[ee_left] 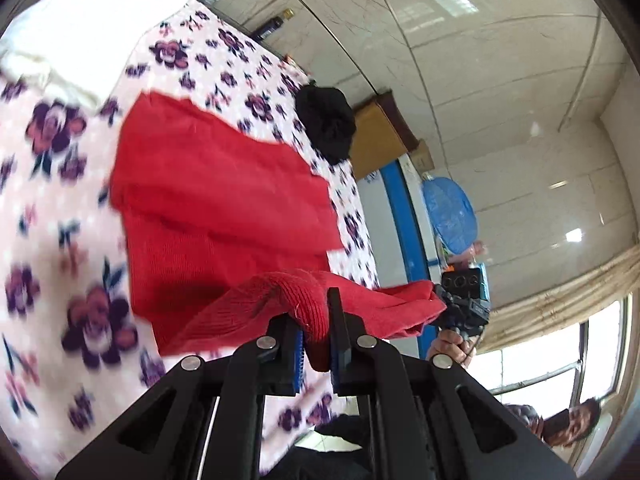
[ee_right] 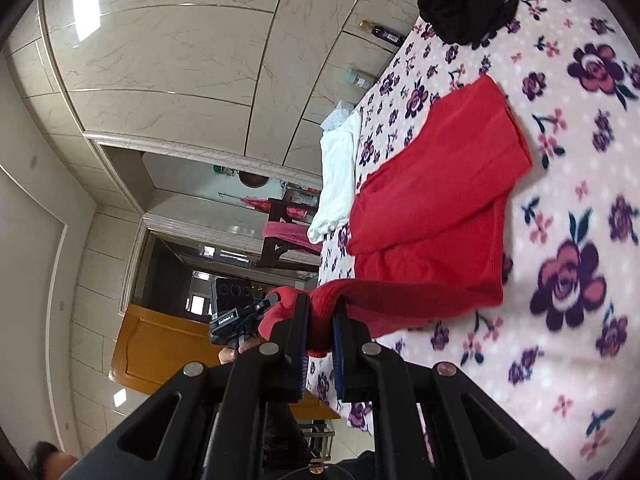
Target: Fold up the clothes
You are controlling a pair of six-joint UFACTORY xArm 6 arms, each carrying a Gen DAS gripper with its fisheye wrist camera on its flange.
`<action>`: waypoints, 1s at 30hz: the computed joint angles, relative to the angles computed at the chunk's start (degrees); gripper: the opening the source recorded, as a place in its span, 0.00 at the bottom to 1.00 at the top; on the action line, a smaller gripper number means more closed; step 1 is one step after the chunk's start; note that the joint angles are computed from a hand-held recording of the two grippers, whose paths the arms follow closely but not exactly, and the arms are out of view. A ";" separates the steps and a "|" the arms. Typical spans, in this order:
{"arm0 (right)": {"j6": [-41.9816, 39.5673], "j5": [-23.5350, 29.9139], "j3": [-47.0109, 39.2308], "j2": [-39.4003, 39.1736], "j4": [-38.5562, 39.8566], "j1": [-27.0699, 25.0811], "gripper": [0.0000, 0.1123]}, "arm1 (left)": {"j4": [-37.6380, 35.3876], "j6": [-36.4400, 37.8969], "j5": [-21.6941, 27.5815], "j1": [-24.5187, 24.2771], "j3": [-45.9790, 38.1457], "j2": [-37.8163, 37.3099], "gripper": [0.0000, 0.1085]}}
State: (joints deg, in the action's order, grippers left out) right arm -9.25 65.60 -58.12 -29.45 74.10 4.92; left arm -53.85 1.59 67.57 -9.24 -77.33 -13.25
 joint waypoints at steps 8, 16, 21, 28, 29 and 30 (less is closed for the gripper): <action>5.13 -2.19 -23.50 26.70 -2.67 1.00 0.10 | 1.13 -7.17 3.05 3.02 -24.80 25.84 0.10; 13.16 -2.00 -38.67 44.04 -6.79 0.88 0.10 | -0.33 -13.76 6.08 4.30 -36.73 39.19 0.11; 15.54 -5.54 -37.65 46.87 -7.43 1.25 0.26 | -4.54 -13.22 4.45 5.31 -33.83 39.45 0.40; 8.21 -8.69 -33.83 44.42 0.97 1.13 0.61 | -5.77 -9.62 -3.55 5.71 -27.29 34.26 0.61; 8.21 -8.83 -33.99 43.75 -0.69 1.23 0.62 | -5.46 -8.85 -3.07 5.65 -27.06 33.80 0.61; 7.62 -8.83 -34.25 43.04 -2.27 1.37 0.62 | -5.15 -7.73 -2.44 5.48 -26.77 33.27 0.61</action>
